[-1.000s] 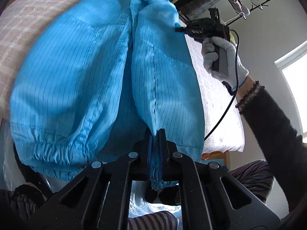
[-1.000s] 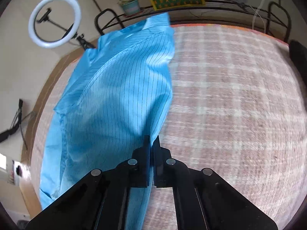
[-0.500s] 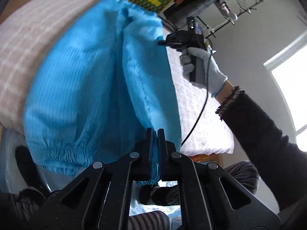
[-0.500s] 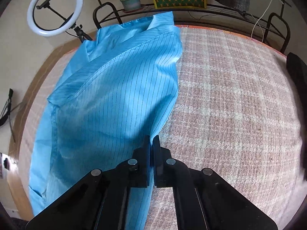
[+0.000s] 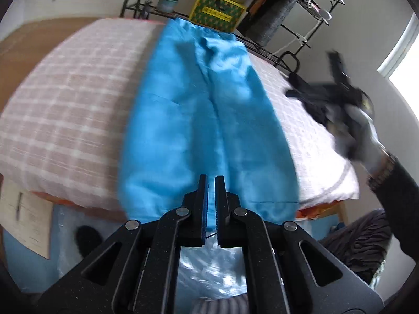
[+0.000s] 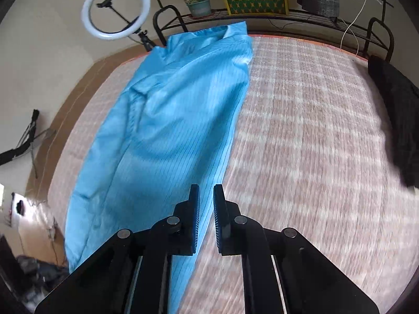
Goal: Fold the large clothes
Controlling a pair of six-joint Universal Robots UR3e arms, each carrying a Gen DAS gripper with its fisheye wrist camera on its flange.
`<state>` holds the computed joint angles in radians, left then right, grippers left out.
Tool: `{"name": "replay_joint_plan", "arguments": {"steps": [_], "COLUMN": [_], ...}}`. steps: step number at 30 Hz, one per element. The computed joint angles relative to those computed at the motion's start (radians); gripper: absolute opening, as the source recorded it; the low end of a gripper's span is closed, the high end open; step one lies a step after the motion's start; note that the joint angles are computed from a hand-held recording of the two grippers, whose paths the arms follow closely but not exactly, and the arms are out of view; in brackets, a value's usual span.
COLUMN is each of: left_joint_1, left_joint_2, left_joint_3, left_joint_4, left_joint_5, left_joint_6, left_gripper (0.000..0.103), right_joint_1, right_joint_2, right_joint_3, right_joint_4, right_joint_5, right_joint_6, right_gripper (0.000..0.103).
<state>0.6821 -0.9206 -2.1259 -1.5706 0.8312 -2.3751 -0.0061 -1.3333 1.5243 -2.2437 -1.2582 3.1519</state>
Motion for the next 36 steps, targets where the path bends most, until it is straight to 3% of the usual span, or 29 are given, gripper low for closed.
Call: {"name": "replay_joint_plan", "arguments": {"steps": [4, 6, 8, 10, 15, 17, 19, 23, 25, 27, 29, 36], "left_joint_1": [0.006, -0.087, -0.193, -0.272, -0.432, -0.437, -0.425, -0.277, -0.166, -0.041, 0.053, 0.085], "left_joint_2": [-0.117, -0.183, -0.254, -0.299, -0.371, -0.336, -0.315, -0.178, -0.109, -0.075, -0.109, -0.426], "left_joint_3": [0.033, 0.008, -0.009, -0.014, -0.101, -0.139, -0.137, -0.080, -0.036, 0.016, 0.064, 0.156], "left_joint_4": [0.029, 0.178, 0.308, 0.346, 0.603, 0.648, 0.614, 0.315, 0.142, -0.003, -0.095, -0.098], "left_joint_5": [0.030, 0.062, 0.100, 0.109, 0.164, 0.169, 0.166, 0.110, 0.078, 0.077, 0.095, 0.173], "left_joint_6": [0.065, -0.001, -0.065, -0.094, -0.207, -0.200, -0.175, -0.038, 0.068, 0.172, 0.241, 0.130], "left_gripper": [0.002, 0.002, 0.002, 0.002, 0.002, 0.002, 0.002, 0.003, 0.016, 0.044, 0.045, 0.045], "right_joint_1": [0.045, 0.083, 0.132, 0.168, 0.210, 0.206, 0.184, 0.163, 0.148, 0.142, 0.133, 0.139], "right_joint_2": [-0.289, -0.386, -0.436, -0.486, -0.527, -0.522, -0.537, -0.569, -0.593, -0.610, -0.616, -0.525], "right_joint_3": [0.317, 0.424, 0.485, 0.544, 0.620, 0.633, 0.656, 0.678, 0.697, 0.720, 0.739, 0.748], "right_joint_4": [-0.008, -0.008, -0.021, -0.045, -0.064, -0.072, -0.075, -0.046, -0.024, -0.007, 0.005, -0.023], "right_joint_5": [0.023, 0.028, 0.003, -0.016, -0.044, -0.036, -0.006, 0.004, 0.018, 0.023, 0.046, 0.142], "right_joint_6": [0.004, 0.030, 0.060, 0.096, 0.108, 0.116, 0.113, 0.102, 0.096, 0.095, 0.091, 0.089], "right_gripper": [0.009, 0.010, 0.017, 0.037, 0.039, 0.039, 0.039, 0.039, 0.041, 0.045, 0.045, 0.049]}}
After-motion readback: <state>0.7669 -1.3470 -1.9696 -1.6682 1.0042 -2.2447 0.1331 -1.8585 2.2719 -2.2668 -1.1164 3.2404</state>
